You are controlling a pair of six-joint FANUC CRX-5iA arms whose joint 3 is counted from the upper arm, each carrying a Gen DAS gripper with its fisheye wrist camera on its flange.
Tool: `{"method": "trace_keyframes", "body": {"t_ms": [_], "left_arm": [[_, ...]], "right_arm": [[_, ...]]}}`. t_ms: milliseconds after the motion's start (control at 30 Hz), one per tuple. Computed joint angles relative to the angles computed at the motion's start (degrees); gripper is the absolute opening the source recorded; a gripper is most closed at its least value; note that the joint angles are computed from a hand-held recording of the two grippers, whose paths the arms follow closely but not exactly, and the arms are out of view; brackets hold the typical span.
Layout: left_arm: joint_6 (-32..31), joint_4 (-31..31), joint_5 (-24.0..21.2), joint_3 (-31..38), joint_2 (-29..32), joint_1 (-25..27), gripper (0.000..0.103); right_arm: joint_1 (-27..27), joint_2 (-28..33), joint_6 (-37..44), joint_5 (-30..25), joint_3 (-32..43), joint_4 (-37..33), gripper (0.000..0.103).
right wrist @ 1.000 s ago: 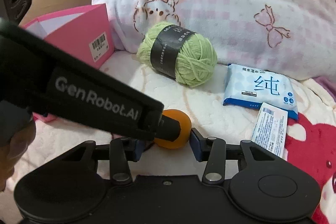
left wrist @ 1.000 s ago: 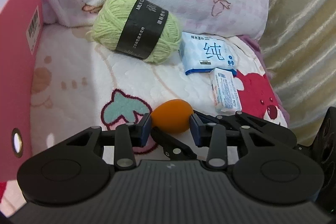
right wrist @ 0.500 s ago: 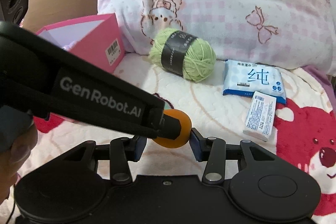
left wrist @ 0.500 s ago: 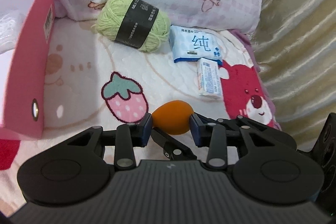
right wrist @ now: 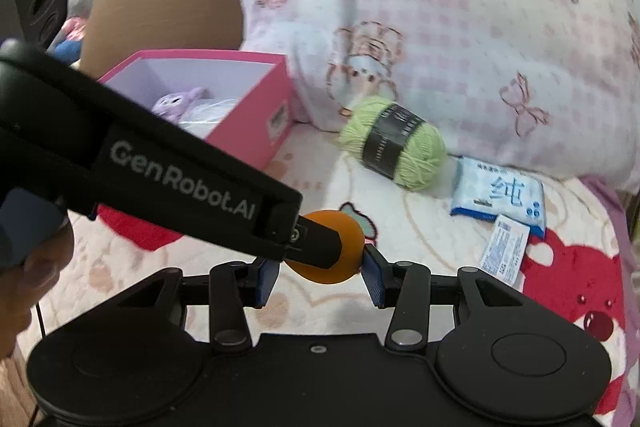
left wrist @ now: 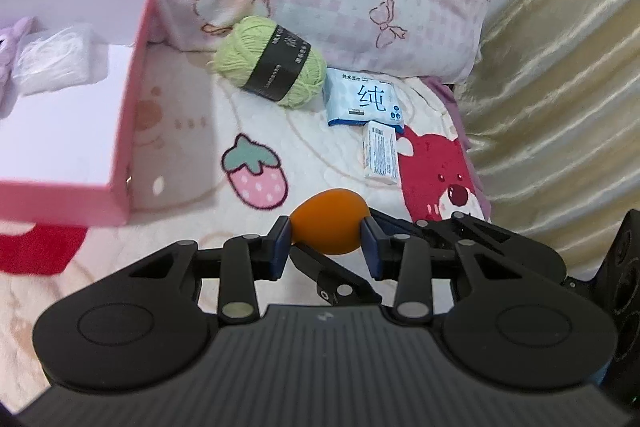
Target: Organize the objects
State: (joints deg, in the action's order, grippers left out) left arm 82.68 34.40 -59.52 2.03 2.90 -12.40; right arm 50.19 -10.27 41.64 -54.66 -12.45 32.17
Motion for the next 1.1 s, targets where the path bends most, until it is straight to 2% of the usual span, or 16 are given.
{"method": "trace_keyframes", "body": {"t_ms": [500,1100], "left_arm": [[-1.35,-4.98,0.30,0.08,-6.62,1.68,0.036],[-2.71,-3.16,1.01,-2.21,-10.40,5.86,0.036]], "right_arm": [[4.66,0.13,1.10,-0.97,2.43,4.31,0.054],[6.10,3.66,4.94,-1.78,8.86,2.83,0.059]]}}
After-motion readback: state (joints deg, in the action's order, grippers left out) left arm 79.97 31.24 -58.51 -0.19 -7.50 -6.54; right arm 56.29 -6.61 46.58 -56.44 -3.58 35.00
